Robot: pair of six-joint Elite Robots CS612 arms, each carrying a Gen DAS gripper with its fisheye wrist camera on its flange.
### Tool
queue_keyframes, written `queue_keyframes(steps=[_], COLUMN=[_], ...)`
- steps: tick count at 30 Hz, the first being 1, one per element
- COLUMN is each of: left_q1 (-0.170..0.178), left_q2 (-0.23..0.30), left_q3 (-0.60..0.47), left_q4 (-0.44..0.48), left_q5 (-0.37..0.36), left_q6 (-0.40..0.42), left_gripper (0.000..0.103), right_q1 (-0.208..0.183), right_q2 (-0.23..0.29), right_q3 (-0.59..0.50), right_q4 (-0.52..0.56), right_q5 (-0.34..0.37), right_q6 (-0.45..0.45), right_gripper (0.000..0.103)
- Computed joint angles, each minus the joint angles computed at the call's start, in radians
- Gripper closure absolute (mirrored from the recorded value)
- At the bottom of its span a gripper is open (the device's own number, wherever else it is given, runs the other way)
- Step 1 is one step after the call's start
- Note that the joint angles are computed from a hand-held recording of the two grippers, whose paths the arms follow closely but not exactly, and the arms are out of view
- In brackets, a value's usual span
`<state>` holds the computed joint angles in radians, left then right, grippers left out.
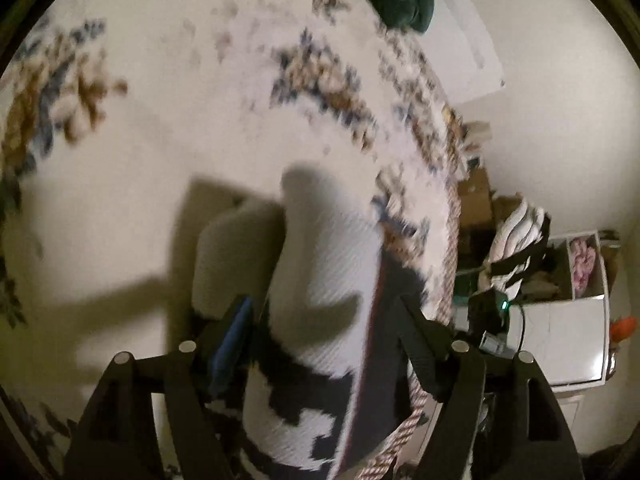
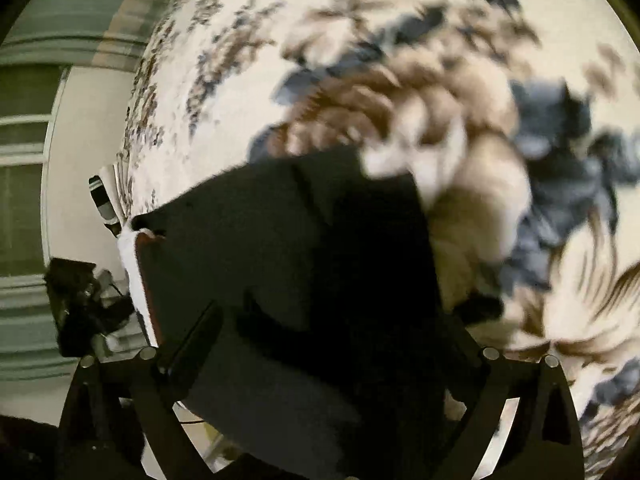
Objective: Fold small clothes
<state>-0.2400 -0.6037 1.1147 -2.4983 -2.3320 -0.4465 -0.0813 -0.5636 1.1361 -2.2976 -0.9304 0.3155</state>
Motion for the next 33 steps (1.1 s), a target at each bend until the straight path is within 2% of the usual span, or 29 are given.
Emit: queue_keyframes(steps=[2,3,4,6,8,13,15,17,18,19,20,21,22,23,24,25,27,29,31,33], left_q1=[-0.013,-0.023,-0.027,-0.024,-0.012,0.008,0.008,0.002,-0.002,-0.005,-0.009,-0.012,-0.015,-0.016,-0.020,-0.025,-0.031,-0.031,-0.033,-0.030], left_q2=[0.004,0.006,0.011,0.034,0.067,0.101,0.110,0.109,0.104,0.100,0.097,0.094,0.094,0.094,0.096,0.089,0.084,0.082,0.073,0.051], left_q3=[0.001,-0.002,-0.003,-0.011,-0.039,-0.074,-0.081,-0.083,-0.078,-0.071,-0.062,-0.057,-0.059,-0.060,-0.066,-0.066,-0.075,-0.088,-0.091,-0.061], left_q4=[0.046,0.092,0.098,0.076,0.069,0.109,0.102,0.094,0.080,0.056,0.019,-0.004,-0.013,-0.029,-0.043,-0.035,-0.008,0.052,0.097,0.090], left_q5=[0.005,0.046,0.056,0.029,-0.042,-0.166,-0.186,-0.177,-0.167,-0.158,-0.158,-0.153,-0.142,-0.141,-0.140,-0.121,-0.091,-0.077,-0.043,-0.010], left_q6=[0.058,0.110,0.131,0.120,0.107,0.131,0.106,0.104,0.110,0.115,0.111,0.106,0.101,0.096,0.096,0.123,0.163,0.162,0.155,0.134], left_gripper=[0.032,0.032,0.032,0.029,0.024,0.024,0.024,0.024,0.024,0.033,0.055,0.062,0.066,0.074,0.075,0.075,0.076,0.073,0.064,0.051], right_q1=[-0.004,-0.004,-0.005,-0.004,-0.007,-0.025,-0.026,-0.025,-0.022,-0.018,-0.016,-0.011,-0.005,-0.001,-0.001,-0.002,0.001,0.003,0.005,0.003], right_q2=[0.016,0.027,0.038,0.052,0.063,0.073,0.078,0.085,0.086,0.087,0.083,0.079,0.076,0.069,0.063,0.061,0.045,0.033,0.029,0.037], right_q3=[-0.004,-0.011,-0.017,-0.027,-0.036,-0.027,-0.031,-0.023,-0.015,-0.007,0.003,0.011,0.010,0.018,0.036,0.047,0.073,0.085,0.080,0.068], right_q4=[0.036,0.059,0.077,0.094,0.101,0.115,0.144,0.097,0.045,-0.001,-0.027,-0.049,-0.051,-0.059,-0.100,-0.137,-0.177,-0.183,-0.156,-0.132], right_q5=[0.032,0.045,0.067,0.090,0.126,0.253,0.290,0.314,0.303,0.290,0.277,0.259,0.231,0.192,0.184,0.186,0.164,0.146,0.139,0.166], right_q6=[-0.015,-0.030,-0.048,-0.076,-0.089,-0.112,-0.138,-0.099,-0.054,-0.015,-0.001,0.001,-0.001,0.011,0.050,0.082,0.109,0.114,0.091,0.101], right_gripper=[0.004,0.004,0.004,0.000,0.000,0.000,0.000,0.000,0.000,0.001,0.002,0.011,0.031,0.041,0.051,0.058,0.063,0.064,0.062,0.058])
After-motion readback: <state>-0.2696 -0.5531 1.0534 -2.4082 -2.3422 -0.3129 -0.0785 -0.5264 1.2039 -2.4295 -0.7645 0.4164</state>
